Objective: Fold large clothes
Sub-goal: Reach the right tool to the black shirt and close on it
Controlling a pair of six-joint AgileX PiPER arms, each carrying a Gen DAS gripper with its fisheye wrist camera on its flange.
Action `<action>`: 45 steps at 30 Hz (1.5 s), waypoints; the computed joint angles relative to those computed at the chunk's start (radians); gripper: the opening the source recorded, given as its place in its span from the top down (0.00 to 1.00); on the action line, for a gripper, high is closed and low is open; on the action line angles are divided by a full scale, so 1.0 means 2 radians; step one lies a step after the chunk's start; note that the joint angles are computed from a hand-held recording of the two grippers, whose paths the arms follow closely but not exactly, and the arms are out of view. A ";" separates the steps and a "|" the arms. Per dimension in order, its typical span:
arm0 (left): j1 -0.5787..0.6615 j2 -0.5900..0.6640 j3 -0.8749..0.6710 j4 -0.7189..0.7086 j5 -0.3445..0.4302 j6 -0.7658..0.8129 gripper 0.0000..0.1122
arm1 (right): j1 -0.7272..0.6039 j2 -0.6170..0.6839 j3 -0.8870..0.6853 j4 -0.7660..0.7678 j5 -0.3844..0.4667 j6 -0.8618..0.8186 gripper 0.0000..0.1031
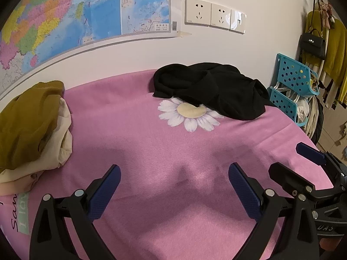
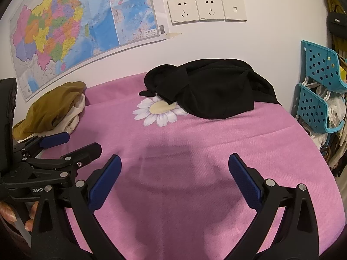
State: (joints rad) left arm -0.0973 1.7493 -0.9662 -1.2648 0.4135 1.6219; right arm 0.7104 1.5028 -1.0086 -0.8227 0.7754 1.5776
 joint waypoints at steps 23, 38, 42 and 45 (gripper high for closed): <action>-0.044 0.173 -0.273 0.365 0.007 -0.412 0.14 | -0.233 0.255 -0.266 0.233 -0.043 -0.523 0.23; -0.045 0.261 -0.412 0.446 0.042 -0.502 0.14 | -0.272 0.261 -0.286 0.298 -0.044 -0.617 0.38; -0.043 0.285 -0.451 0.466 0.058 -0.524 0.14 | -0.281 0.285 -0.319 0.294 -0.041 -0.620 0.76; -0.040 0.288 -0.464 0.452 0.063 -0.503 0.14 | -0.299 0.247 -0.311 0.312 -0.063 -0.648 0.94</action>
State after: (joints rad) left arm -0.1764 2.3257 -1.8932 -0.3604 0.5389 0.6155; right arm 0.1134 1.9966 -1.6308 -0.1995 0.6502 0.2808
